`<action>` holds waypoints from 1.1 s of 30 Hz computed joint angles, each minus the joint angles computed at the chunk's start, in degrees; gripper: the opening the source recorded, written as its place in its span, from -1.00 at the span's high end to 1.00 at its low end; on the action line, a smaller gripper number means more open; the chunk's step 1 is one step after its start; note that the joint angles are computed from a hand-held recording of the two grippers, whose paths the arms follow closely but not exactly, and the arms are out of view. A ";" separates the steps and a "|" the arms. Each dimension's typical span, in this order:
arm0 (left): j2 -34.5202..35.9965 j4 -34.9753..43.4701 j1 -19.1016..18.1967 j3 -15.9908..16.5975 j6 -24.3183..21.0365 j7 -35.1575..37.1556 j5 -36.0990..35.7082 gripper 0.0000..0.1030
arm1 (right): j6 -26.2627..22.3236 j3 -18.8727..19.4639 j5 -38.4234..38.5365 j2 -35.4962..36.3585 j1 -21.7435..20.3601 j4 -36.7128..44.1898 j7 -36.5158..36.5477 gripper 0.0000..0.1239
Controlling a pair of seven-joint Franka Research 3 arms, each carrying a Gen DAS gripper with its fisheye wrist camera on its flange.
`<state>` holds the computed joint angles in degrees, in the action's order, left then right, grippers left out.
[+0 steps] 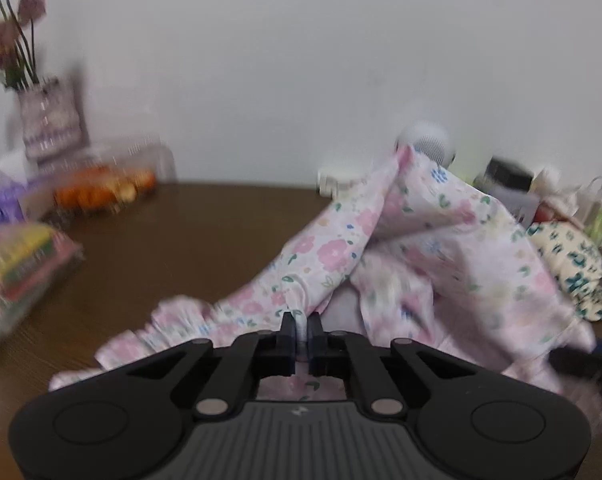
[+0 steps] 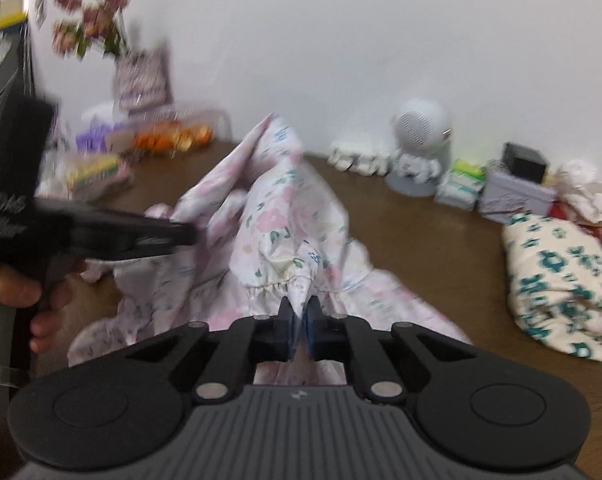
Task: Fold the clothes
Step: 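Close the left gripper on the dress while the right gripper holds and lifts it, then lower the dress flat onto the table and open both grippers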
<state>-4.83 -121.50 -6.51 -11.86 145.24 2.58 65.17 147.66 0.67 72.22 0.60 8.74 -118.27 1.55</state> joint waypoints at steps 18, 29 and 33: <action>-33.46 -7.81 -9.39 -12.10 -9.56 28.36 -17.04 0.92 | -36.66 -21.36 -7.02 -26.11 -14.25 -3.46 3.27 0.92; -11.23 10.11 -9.16 -11.85 -19.57 47.58 -28.25 -0.02 | -36.97 -19.07 -16.13 -14.16 -17.11 10.14 13.27 0.89; 3.10 18.43 -8.32 -9.28 -28.24 41.31 -23.68 -0.15 | -23.49 -11.45 -24.55 -2.99 -16.19 13.73 26.63 0.23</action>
